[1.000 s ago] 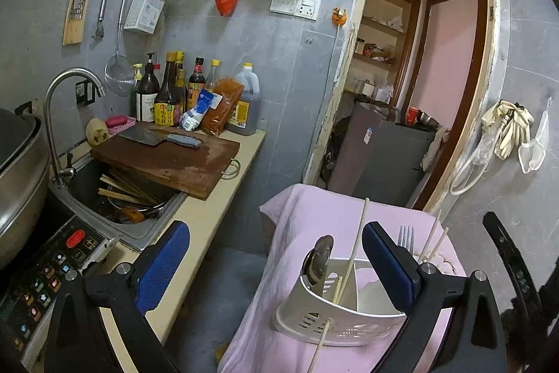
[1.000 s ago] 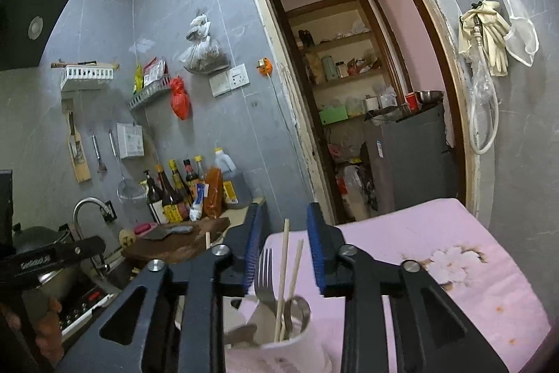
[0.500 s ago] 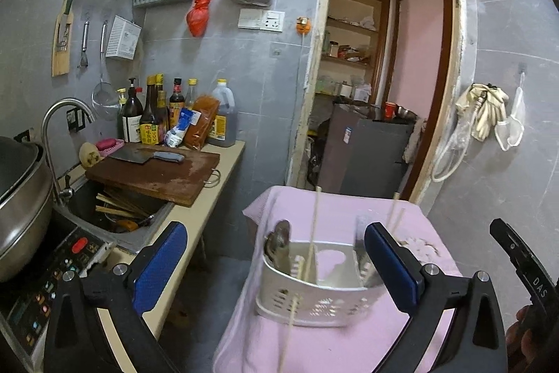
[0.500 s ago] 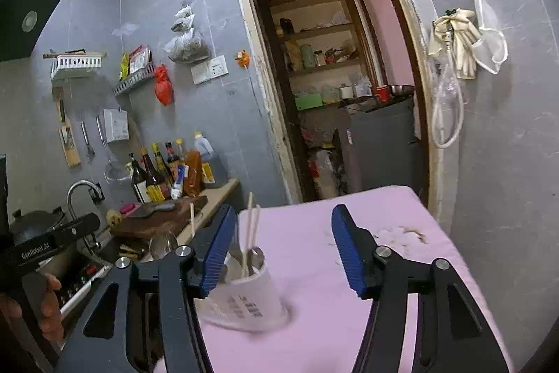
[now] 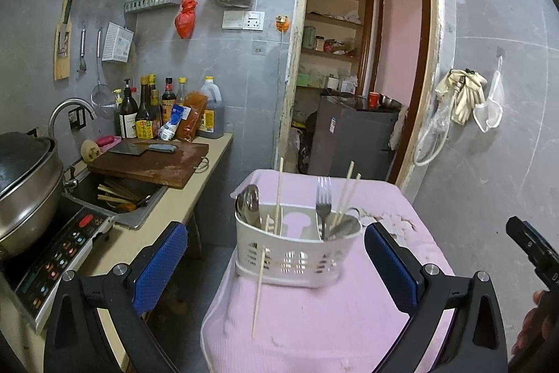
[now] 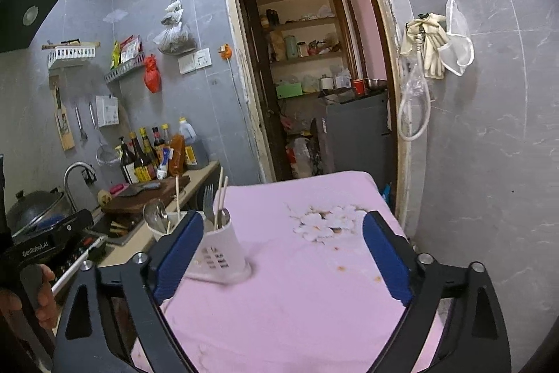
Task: Organize utensils
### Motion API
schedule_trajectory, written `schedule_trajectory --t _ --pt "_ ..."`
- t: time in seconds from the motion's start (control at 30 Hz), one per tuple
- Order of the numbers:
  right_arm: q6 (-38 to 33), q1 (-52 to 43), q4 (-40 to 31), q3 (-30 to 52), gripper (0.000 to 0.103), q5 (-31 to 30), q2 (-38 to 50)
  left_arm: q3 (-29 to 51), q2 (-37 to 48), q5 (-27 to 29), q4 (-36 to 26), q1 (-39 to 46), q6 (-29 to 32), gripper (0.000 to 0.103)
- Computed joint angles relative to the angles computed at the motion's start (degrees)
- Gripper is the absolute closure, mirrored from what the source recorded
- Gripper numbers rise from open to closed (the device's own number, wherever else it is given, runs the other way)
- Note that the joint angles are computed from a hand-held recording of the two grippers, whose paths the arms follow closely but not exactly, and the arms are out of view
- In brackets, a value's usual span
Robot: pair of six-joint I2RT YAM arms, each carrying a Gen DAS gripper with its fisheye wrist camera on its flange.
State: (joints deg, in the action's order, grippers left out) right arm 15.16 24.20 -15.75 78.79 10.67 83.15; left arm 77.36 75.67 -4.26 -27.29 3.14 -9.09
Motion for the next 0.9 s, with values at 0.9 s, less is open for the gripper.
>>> schedule_trajectory --t 0.9 --pt "4.27 5.27 -6.19 -14.14 0.002 6.83 -14.76 -14.76 -17.21 -4.13 -5.86 -7.26 -1.03 0.001"
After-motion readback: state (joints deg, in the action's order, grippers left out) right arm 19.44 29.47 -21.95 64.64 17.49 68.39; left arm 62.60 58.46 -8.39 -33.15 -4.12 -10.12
